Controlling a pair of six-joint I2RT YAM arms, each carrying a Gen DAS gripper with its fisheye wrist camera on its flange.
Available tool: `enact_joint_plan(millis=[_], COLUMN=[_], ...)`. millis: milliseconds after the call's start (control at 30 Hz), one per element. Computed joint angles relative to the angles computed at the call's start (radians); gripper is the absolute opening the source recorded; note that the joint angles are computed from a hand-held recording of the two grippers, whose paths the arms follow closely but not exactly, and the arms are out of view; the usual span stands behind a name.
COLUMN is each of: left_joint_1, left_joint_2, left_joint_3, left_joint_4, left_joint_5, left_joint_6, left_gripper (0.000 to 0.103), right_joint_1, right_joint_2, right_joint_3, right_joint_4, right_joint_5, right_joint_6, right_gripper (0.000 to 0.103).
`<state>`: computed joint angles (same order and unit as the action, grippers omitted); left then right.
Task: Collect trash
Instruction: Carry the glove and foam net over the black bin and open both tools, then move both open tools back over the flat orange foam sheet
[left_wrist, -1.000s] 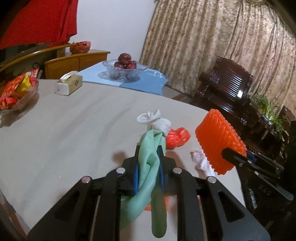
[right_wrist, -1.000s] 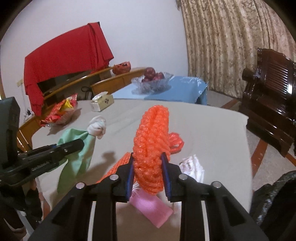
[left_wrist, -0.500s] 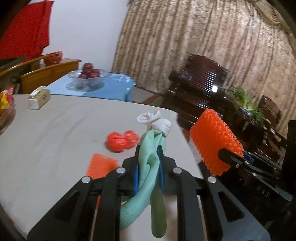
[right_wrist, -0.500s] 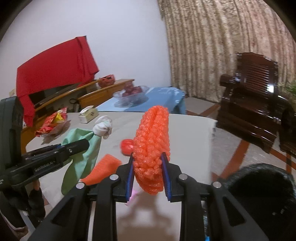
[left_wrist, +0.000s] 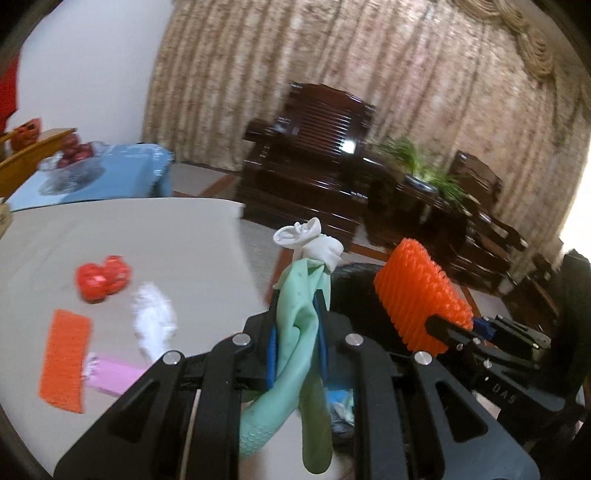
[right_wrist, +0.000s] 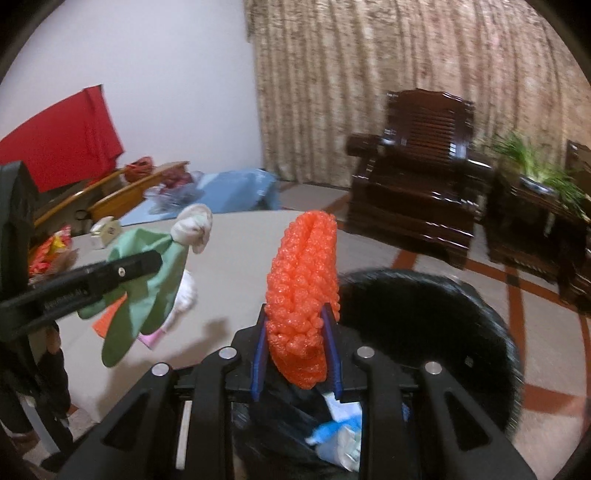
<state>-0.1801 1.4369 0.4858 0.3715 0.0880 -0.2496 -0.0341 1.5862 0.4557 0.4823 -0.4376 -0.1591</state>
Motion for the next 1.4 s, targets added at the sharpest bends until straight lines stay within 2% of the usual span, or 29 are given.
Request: enact_joint_plan(millis=[300, 433, 467, 533, 600, 667, 700, 733, 767, 833, 1000, 1167, 1400], left_joint_1=[-0.209, -0.246, -0.251, -0.253, -0.26, -0.255, -0.254, -0.251, -0.242, -0.226, -0.162, -0.028, 0.274], left_joint_2=[0.283, 0.388, 0.414, 0.435, 0.447, 0.441, 0.437, 0.43, 0.414, 0.377, 0.229, 0.073, -0.096], left_joint_3=[0.153, 0.236, 0.259, 0.277, 0.287, 0.278, 0.271, 0.269, 0.25, 0.219, 0.09, -0.025, -0.136], left_joint_4=[0.101, 0.108, 0.106, 0.106, 0.114, 0.127, 0.13, 0.122, 0.129, 0.13, 0.13, 0.083, 0.022], left_joint_5=[-0.049, -0.031, -0.021, -0.008, -0.007, -0.007, -0.009, -0.013, -0.021, -0.035, -0.103, -0.108, -0.053], left_joint_6=[-0.055, -0.075, -0.077, -0.073, -0.076, -0.078, -0.077, -0.074, -0.071, -0.062, -0.011, 0.028, 0.141], left_gripper=[0.016, 0.016, 0.017, 0.025, 0.053, 0.057, 0.058, 0.061, 0.063, 0.073, 0.086, 0.088, 0.088], right_joint_1=[-0.194, -0.224, -0.228, -0.241, -0.254, -0.268, -0.274, -0.277, -0.275, -0.273, -0.229, -0.096, 0.156], right_joint_2=[0.067, 0.101, 0.107, 0.135, 0.156, 0.168, 0.172, 0.174, 0.172, 0.163, 0.125, 0.085, 0.109], right_joint_3=[-0.001, 0.015, 0.018, 0.032, 0.036, 0.03, 0.027, 0.023, 0.017, 0.001, -0.009, -0.015, 0.019], right_joint_4=[-0.006, 0.0, -0.004, 0.002, 0.011, 0.029, 0.036, 0.044, 0.054, 0.08, 0.077, 0.094, 0.14], right_joint_5=[-0.064, -0.063, -0.059, -0.047, -0.038, -0.034, -0.032, -0.028, -0.018, -0.015, -0.026, 0.002, 0.091], right_joint_6=[-0.07, -0.082, -0.084, -0.089, -0.088, -0.086, -0.086, -0.084, -0.077, -0.061, -0.023, 0.038, 0.1], right_gripper=[0.027, 0.027, 0.03, 0.037, 0.043, 0.056, 0.058, 0.068, 0.084, 0.098, 0.097, 0.097, 0.097])
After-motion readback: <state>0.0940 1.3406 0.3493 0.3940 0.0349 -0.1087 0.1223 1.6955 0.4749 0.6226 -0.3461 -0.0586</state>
